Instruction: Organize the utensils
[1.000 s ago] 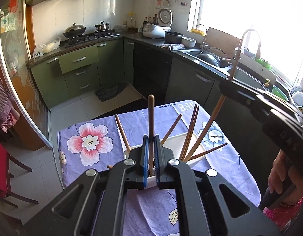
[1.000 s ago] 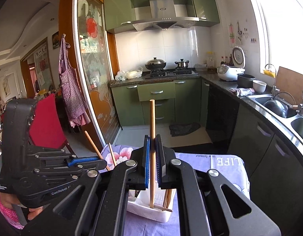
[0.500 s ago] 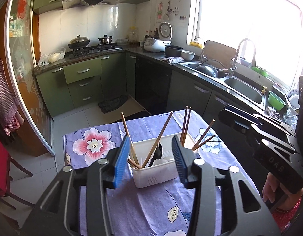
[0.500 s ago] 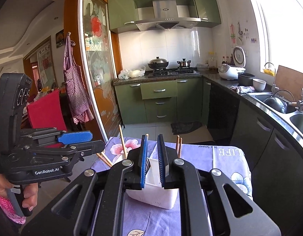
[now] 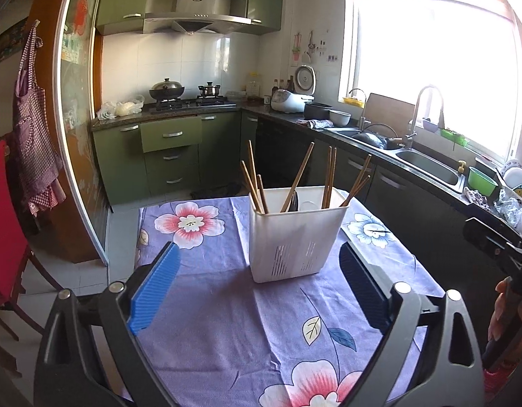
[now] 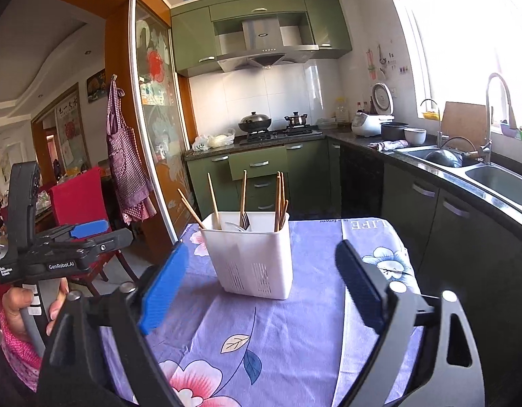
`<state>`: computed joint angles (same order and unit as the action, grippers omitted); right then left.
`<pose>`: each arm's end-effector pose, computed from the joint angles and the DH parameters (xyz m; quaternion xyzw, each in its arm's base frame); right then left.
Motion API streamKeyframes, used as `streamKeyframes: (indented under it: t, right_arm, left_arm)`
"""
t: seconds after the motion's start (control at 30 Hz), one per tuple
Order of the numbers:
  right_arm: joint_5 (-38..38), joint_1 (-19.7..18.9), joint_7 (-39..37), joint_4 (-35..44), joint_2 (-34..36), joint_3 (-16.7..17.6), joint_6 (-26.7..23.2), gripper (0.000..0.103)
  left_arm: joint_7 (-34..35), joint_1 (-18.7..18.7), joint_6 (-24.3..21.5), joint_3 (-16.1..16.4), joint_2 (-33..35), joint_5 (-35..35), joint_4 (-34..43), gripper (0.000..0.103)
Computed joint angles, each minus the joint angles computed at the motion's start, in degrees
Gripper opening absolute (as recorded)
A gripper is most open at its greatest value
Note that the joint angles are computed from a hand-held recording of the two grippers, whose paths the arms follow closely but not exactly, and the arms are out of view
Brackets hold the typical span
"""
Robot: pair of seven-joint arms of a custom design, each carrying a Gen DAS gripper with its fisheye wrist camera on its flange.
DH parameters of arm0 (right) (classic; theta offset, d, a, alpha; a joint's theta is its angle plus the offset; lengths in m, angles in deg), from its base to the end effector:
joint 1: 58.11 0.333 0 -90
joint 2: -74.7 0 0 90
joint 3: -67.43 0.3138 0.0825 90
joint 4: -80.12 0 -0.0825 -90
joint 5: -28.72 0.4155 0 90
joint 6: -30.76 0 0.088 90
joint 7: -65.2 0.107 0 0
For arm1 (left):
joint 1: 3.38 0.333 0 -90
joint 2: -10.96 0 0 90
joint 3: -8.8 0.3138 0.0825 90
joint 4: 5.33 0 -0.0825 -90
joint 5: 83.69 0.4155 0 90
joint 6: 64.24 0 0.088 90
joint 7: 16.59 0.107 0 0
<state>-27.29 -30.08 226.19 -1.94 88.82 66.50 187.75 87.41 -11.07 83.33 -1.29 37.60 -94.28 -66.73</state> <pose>0.6191 0.3552 0.6618 -0.5564 0.5899 -0.3460 0.4720 0.7384 -0.1887 0.6978 -0.4789 0.7158 -0.4380 0.2579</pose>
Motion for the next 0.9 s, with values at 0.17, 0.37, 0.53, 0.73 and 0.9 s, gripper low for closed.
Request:
streamKeyframes:
  t: [0.17, 0.37, 0.53, 0.73, 0.9]
  right_arm:
    - [-9.5, 2.5, 8.3, -3.8, -3.2, 0.4, -5.7, 0.098]
    - [-12.3, 3.1, 8.5, -2.5, -2.3, 2.7, -13.8, 0.098]
    - [-11.9, 2.8, 9.2, -2.4, -1.9, 2.8, -14.0, 0.098]
    - [-10.8, 3.0, 8.0, -1.5, -1.0, 2.8, -14.7, 0.098]
    - [-10.2, 3.2, 7.8, -1.2, -0.8, 2.4, -14.6, 0.098]
  left_arm:
    - [1.7, 1.9, 5.1, -1.2, -6.2, -4.1, -11.1, 0.094]
    - [1.8, 2.2, 8.7, -0.6, -9.3, -5.3, -16.6, 0.096]
    - [1.4, 2.5, 7.8, -0.5, -9.6, -6.7, -17.1, 0.096]
    - [1.4, 2.5, 7.9, -0.4, -9.9, -6.4, -17.7, 0.096]
    - [1.8, 2.6, 7.7, -0.6, -10.0, -6.9, -17.6, 0.096]
